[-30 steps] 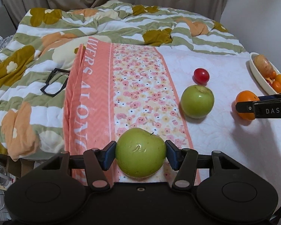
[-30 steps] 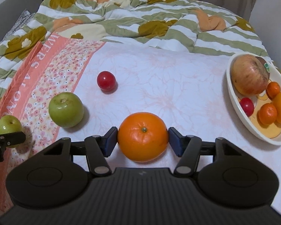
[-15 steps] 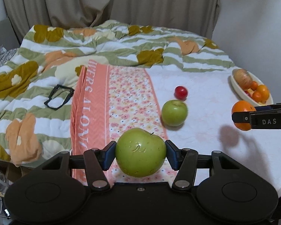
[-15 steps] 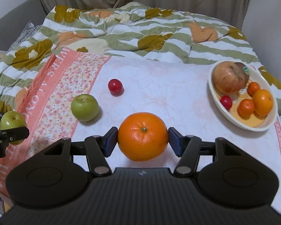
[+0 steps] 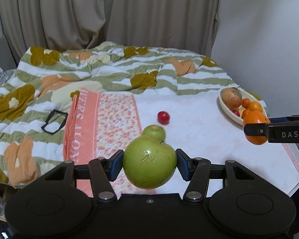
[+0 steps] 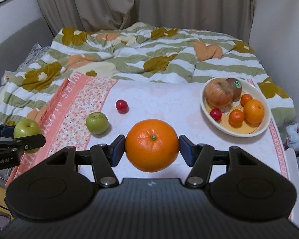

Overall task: Organize fruits
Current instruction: 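Lower the green apple and orange into the cream bowl and open both tools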

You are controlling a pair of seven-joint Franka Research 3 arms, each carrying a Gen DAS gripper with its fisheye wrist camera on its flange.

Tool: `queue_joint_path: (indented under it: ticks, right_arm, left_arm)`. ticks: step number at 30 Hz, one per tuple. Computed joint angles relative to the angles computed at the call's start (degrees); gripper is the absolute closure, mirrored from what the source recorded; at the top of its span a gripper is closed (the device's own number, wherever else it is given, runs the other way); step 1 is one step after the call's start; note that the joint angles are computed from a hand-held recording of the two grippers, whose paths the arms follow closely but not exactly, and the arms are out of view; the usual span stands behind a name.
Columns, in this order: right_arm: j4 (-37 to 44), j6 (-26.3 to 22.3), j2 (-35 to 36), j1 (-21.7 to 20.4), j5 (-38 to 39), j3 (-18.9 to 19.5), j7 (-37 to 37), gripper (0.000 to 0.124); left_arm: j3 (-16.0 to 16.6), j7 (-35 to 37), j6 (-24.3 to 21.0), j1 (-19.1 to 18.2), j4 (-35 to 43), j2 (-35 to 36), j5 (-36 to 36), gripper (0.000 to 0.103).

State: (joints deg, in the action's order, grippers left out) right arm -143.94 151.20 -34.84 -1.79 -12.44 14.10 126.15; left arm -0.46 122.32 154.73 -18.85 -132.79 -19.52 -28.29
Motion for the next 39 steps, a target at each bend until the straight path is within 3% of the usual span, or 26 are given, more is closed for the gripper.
queue_joint_path:
  ticks: [6,14,20,24,30,39]
  right_arm:
    - [-4.3,0.0,-6.0,3.0,4.1,-6.8,-10.6,0.050]
    - [-7.4,-1.0,-11.8,2.1,10.1,-15.2,-27.6,0.050]
    - [-5.9,-1.6,-11.2,0.0,13.3,-21.5,-40.2,0.050]
    - [-4.0,-1.3,-8.3,-1.9,15.6,-24.0,-46.4,0.050]
    - [-0.3,0.0,-2.4,-4.8,20.3,-25.3,-51.9,0.050]
    - [5.2,1.6,6.4,-9.5,25.2,-23.3,-53.3,0.050]
  left_arm:
    - [-5.2,-12.3,2.0,1.0,-1.7,-2.4,6.4,0.043]
    - [-12.6,-31.9,5.1,0.3,-0.5,-1.5,19.0,0.043]
    - [-17.5,-46.1,6.5,-0.3,4.2,3.6,28.1,0.043]
    - [-19.0,-52.8,6.3,-1.4,8.8,8.3,34.3,0.043]
    - [-18.7,-55.0,5.1,-4.6,17.8,17.3,39.1,0.043]
    - [-19.5,-46.9,2.6,-6.2,30.2,29.5,37.0,0.043]
